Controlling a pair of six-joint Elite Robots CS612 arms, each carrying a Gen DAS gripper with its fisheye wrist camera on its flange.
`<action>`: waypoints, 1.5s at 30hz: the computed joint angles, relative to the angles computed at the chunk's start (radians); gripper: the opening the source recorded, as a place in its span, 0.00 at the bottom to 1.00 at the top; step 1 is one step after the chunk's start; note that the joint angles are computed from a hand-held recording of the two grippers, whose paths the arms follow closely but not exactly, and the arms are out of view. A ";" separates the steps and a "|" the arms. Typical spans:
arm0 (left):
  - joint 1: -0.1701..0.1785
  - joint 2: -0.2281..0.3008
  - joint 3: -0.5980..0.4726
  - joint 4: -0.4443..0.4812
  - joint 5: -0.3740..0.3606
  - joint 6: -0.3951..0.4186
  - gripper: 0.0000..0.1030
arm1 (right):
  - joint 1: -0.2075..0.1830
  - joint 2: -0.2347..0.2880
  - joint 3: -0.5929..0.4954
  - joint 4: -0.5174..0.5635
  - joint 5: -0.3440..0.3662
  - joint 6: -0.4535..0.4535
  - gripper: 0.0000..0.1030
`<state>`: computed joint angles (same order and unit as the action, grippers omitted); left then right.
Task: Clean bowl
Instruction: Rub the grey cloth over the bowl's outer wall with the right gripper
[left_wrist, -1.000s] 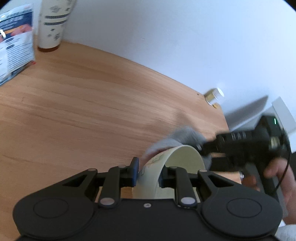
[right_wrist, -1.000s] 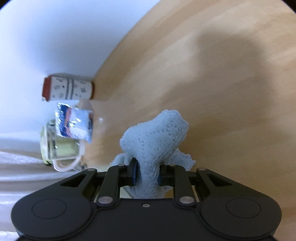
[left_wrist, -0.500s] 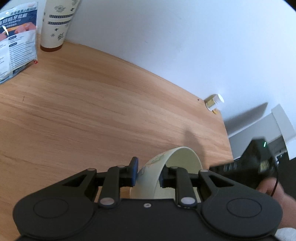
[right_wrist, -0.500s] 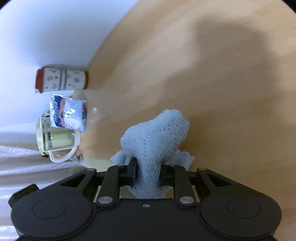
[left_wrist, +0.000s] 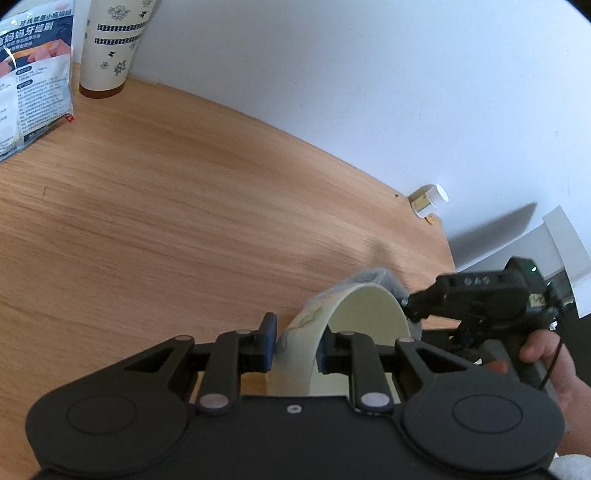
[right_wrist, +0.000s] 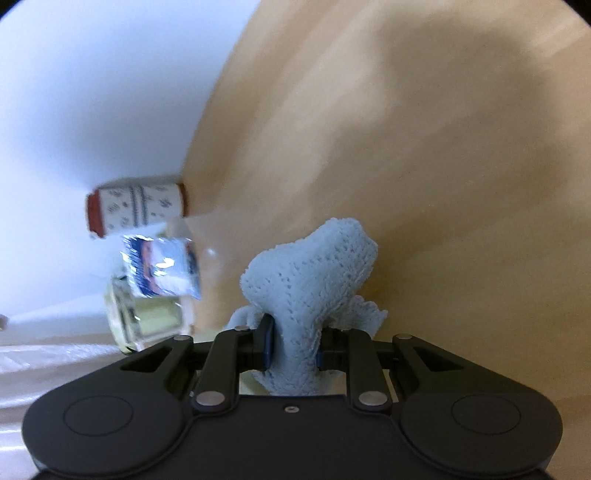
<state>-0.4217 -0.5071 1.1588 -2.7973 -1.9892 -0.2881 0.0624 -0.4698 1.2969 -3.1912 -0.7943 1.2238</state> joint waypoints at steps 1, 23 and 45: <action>-0.001 -0.001 0.001 0.001 0.007 0.001 0.19 | 0.002 0.000 -0.005 0.004 0.003 -0.012 0.23; 0.000 0.006 -0.020 0.055 0.003 0.054 0.19 | 0.003 -0.038 0.002 0.232 -0.039 -0.219 0.23; -0.020 0.010 -0.056 0.152 0.004 0.169 0.20 | 0.032 -0.054 -0.107 0.522 -0.076 -0.663 0.25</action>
<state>-0.4415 -0.4974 1.1029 -2.6451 -1.9854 -0.1187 0.0948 -0.5234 1.1901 -2.6688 -0.8707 0.5604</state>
